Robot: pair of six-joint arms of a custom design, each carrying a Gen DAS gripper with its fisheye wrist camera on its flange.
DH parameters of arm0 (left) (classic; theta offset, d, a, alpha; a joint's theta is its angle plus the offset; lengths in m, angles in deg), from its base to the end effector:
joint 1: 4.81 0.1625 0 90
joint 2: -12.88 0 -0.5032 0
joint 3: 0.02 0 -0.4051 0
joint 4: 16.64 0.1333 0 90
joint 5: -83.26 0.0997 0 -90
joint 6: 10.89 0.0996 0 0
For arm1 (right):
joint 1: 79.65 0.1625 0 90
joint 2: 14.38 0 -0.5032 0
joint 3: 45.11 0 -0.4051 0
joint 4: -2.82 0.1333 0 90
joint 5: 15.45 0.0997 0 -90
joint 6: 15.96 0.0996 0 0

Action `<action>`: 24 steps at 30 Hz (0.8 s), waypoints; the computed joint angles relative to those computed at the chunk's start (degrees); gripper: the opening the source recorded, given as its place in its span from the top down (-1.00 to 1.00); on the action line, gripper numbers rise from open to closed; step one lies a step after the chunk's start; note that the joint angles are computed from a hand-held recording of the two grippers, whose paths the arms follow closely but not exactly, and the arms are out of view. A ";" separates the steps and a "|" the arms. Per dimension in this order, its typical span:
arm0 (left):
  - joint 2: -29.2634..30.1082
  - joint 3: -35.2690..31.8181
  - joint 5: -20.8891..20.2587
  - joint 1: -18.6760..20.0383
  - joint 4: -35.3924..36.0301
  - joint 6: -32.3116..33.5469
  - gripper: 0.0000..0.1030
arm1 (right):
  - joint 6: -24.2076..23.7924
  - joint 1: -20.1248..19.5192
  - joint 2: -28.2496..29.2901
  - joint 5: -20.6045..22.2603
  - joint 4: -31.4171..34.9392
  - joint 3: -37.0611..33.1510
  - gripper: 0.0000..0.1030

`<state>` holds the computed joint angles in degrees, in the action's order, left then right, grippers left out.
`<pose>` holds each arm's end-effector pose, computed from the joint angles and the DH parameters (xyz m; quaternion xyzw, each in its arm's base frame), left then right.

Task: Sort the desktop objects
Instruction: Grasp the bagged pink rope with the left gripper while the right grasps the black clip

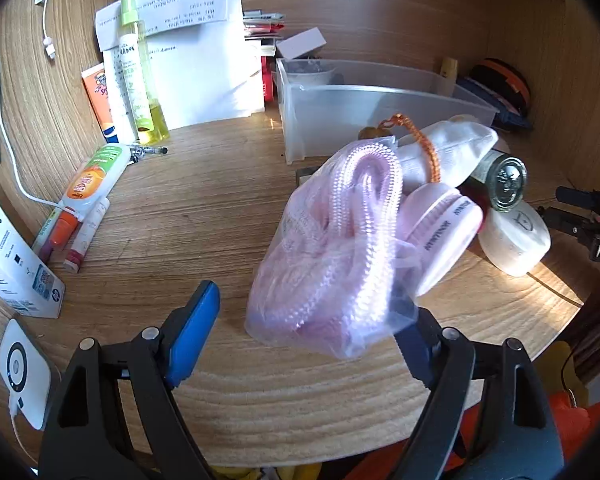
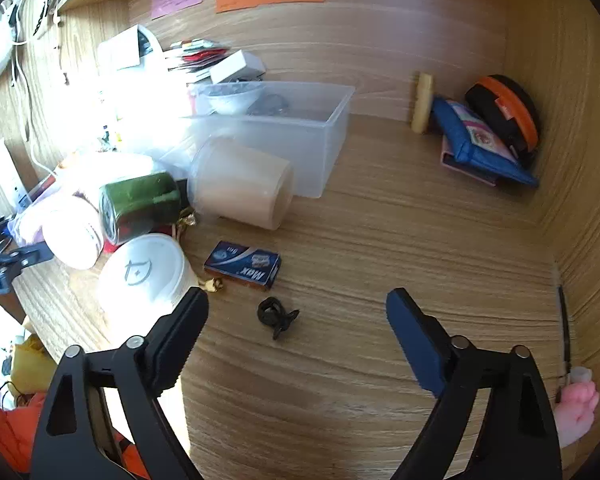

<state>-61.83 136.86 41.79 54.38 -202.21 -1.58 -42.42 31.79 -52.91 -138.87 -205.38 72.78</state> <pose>-0.0475 -0.4856 0.2895 0.1886 0.8607 -0.3308 0.3379 0.2917 -0.5282 0.0756 0.2793 -0.8643 0.3063 0.2849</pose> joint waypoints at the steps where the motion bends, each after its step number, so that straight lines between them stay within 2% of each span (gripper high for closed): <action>1: 0.27 -0.37 -0.24 0.30 -0.05 0.36 -0.59 | -0.02 -0.14 0.01 0.20 0.22 0.03 -0.59; 2: 0.62 -0.72 -0.25 0.46 -0.34 0.91 -0.54 | 0.04 -0.20 0.07 0.23 0.28 0.06 -0.56; 4: 1.39 -1.27 0.31 0.59 -1.00 1.73 -0.45 | 0.38 -0.42 0.08 0.33 1.23 -0.12 -0.32; 7: 1.74 -2.34 -0.58 1.04 0.12 1.42 -0.35 | 1.20 -0.73 -0.18 1.07 3.41 -0.31 -0.11; 10: 1.85 -3.73 -2.80 1.64 2.69 0.19 -0.22 | 0.62 -0.74 0.22 1.15 3.28 -0.41 0.02; 12: 2.66 -4.20 -2.17 1.53 2.25 0.71 -0.18 | -0.07 -0.64 0.58 1.01 2.96 -0.51 0.11; 16: 3.57 -5.09 -1.71 1.86 2.28 1.02 -0.10 | -0.94 -0.50 0.94 0.75 2.13 -0.46 0.14; 19: 3.42 -5.74 -1.51 2.23 2.63 -0.42 0.17 | -1.71 -0.48 1.09 0.59 1.75 -0.52 0.28; 20: 2.96 -6.23 -2.60 2.65 3.58 -1.02 0.26 | -1.67 -0.53 1.04 0.79 1.84 -0.53 0.32; 22: 1.95 -6.86 -4.89 3.25 5.26 -2.14 0.42 | -1.44 -0.68 0.81 1.50 2.22 -0.45 0.53; 23: 1.52 -7.02 -5.95 3.47 5.73 -2.59 0.52 | -1.45 -0.79 0.67 1.75 2.37 -0.36 0.58; 24: 1.37 -7.12 -6.01 3.47 5.93 -2.86 0.53 | -1.36 -0.87 0.53 1.99 2.67 -0.33 0.58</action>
<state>-60.46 129.74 35.79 57.85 -196.28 -4.44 -43.79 30.91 -52.38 -136.88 -202.72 72.45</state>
